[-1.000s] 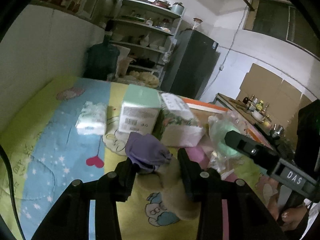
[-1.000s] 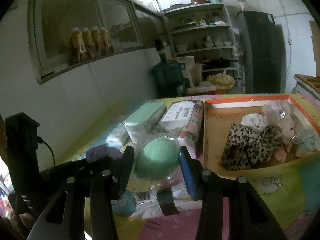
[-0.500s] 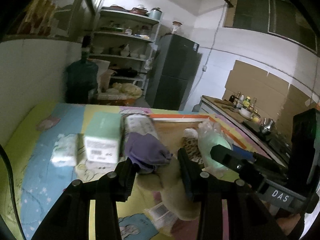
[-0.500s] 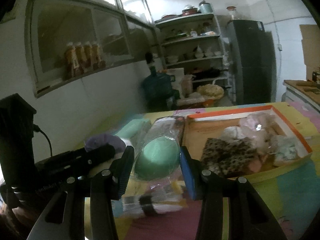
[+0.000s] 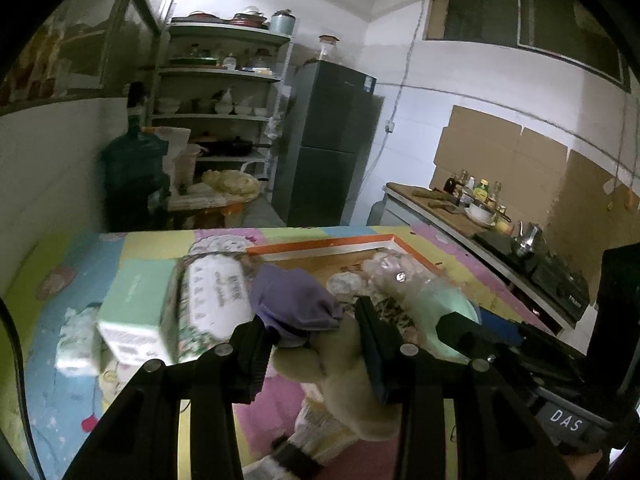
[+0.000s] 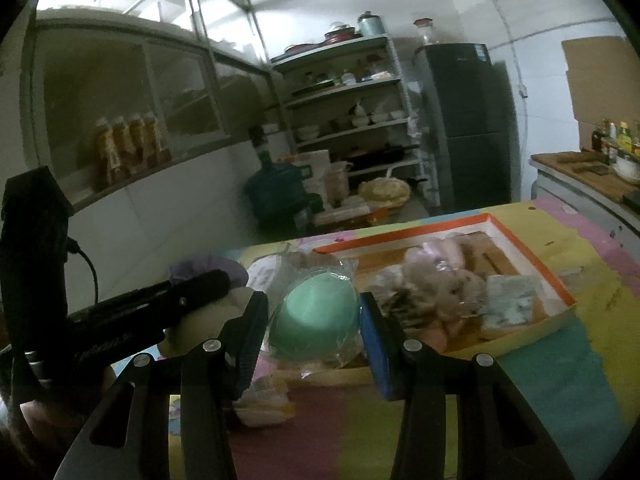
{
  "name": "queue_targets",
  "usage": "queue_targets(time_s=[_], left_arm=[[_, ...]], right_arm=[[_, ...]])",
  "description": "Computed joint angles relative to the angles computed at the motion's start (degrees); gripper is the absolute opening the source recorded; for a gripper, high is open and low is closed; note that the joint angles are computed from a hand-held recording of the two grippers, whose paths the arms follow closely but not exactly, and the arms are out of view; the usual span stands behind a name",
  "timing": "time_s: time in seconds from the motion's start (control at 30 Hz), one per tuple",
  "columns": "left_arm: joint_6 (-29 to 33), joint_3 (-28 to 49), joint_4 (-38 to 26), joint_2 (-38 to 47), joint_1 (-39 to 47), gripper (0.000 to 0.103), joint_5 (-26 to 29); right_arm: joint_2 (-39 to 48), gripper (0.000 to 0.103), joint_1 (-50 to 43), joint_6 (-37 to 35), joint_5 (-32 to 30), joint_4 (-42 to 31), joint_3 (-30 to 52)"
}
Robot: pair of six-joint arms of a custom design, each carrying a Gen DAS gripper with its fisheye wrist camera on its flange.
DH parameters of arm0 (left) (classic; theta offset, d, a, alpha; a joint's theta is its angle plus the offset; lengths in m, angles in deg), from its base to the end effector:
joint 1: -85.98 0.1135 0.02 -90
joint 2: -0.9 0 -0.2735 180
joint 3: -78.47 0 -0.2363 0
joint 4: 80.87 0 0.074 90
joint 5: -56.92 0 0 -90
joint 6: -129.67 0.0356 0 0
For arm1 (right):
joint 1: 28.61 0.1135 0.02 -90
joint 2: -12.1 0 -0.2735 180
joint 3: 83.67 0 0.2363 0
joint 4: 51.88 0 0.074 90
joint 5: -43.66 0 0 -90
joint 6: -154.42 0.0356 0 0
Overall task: Organize soft objects
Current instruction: 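Carry the white plush with left gripper while right carries the green-ball bag to tray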
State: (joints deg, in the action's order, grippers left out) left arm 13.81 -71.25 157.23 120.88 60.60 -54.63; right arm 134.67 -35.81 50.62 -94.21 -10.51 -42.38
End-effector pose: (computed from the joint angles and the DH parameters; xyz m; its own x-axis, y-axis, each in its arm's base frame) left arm 0.2307 -0.0950 0.0580 -0.4766 -0.2229 -0.8504 -0.1021 0.9748 -0.1983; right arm 0.2793 -0.0087 0.0476 -0.5036 -0.0977 -0.8584 -0.6183 0.7347 0.2791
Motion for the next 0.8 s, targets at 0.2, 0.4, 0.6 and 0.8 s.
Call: queue_targets(time_s=[0.2, 0.4, 0.6, 0.8], left_arm=[[0.8, 6.5, -6.6, 0.2, -0.3, 0.041, 0.7], [1.6, 12.4, -12.4, 1.1, -0.8, 0.041, 1.2], [2.2, 18.4, -18.1, 1.9, -0.2, 0.041, 2.3], [-0.1, 23.9, -22.9, 3.9, 1.5, 0.041, 2.7]], right_arm=[[0.8, 0.047, -3.2, -1.4, -0.4, -3.6, 3.6], [2.2, 0.047, -6.0, -1.5, -0.8, -5.7, 7.3], [4.3, 0.047, -8.3, -0.6, -0.3, -7.8, 12.2], [6.4, 0.047, -9.6, -0.2, 0.6, -10.4, 17.8]])
